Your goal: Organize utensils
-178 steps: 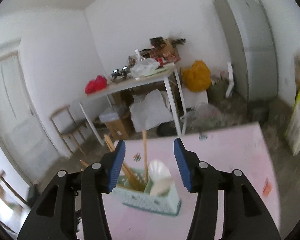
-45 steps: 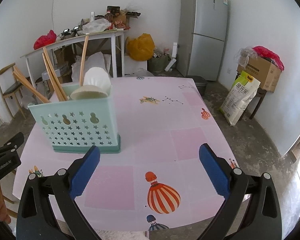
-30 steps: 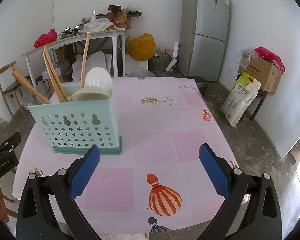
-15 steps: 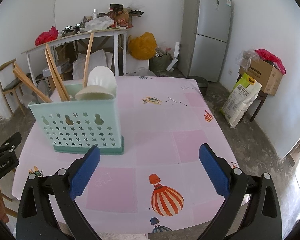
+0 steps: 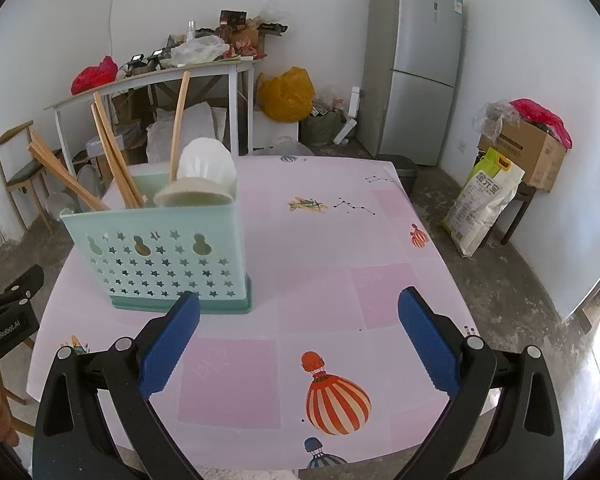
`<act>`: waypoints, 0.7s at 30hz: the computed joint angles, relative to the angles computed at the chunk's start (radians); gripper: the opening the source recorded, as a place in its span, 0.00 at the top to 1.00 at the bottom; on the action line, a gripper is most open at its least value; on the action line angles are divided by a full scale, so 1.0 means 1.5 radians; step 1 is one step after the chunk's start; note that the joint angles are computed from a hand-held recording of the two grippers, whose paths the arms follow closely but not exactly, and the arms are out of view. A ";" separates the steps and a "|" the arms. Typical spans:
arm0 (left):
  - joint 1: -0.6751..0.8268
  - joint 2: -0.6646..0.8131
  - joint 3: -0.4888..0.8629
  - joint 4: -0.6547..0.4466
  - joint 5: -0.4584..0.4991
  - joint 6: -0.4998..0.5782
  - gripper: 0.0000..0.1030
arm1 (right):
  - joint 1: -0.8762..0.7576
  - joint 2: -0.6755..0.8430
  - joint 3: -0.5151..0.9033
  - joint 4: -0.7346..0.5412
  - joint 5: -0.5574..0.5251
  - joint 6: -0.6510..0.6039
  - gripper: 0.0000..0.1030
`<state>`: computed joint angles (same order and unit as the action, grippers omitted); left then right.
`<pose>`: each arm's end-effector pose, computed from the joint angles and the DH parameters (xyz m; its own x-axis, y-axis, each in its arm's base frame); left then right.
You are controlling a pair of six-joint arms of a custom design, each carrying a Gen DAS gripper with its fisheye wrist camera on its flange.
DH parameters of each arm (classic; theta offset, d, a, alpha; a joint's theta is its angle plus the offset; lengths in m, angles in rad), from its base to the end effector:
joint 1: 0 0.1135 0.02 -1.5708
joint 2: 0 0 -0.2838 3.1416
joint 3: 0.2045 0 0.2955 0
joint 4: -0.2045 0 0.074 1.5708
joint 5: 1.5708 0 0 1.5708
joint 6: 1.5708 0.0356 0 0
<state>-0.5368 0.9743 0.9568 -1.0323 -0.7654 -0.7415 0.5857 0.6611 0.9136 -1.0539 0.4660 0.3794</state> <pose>0.1849 -0.0814 0.3168 -0.5986 -0.2105 -0.7729 -0.4500 0.8866 0.1070 0.1212 0.0612 0.3421 -0.6425 -0.0291 -0.7658 0.0050 0.9991 -0.0421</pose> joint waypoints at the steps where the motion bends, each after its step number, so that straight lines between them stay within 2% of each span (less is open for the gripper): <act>1: 0.001 0.000 0.001 0.000 0.001 0.001 0.08 | -0.003 0.001 0.000 0.001 -0.002 -0.002 0.06; 21: -0.001 0.006 0.006 -0.005 0.003 -0.002 0.08 | -0.007 0.001 0.002 -0.001 -0.006 -0.002 0.06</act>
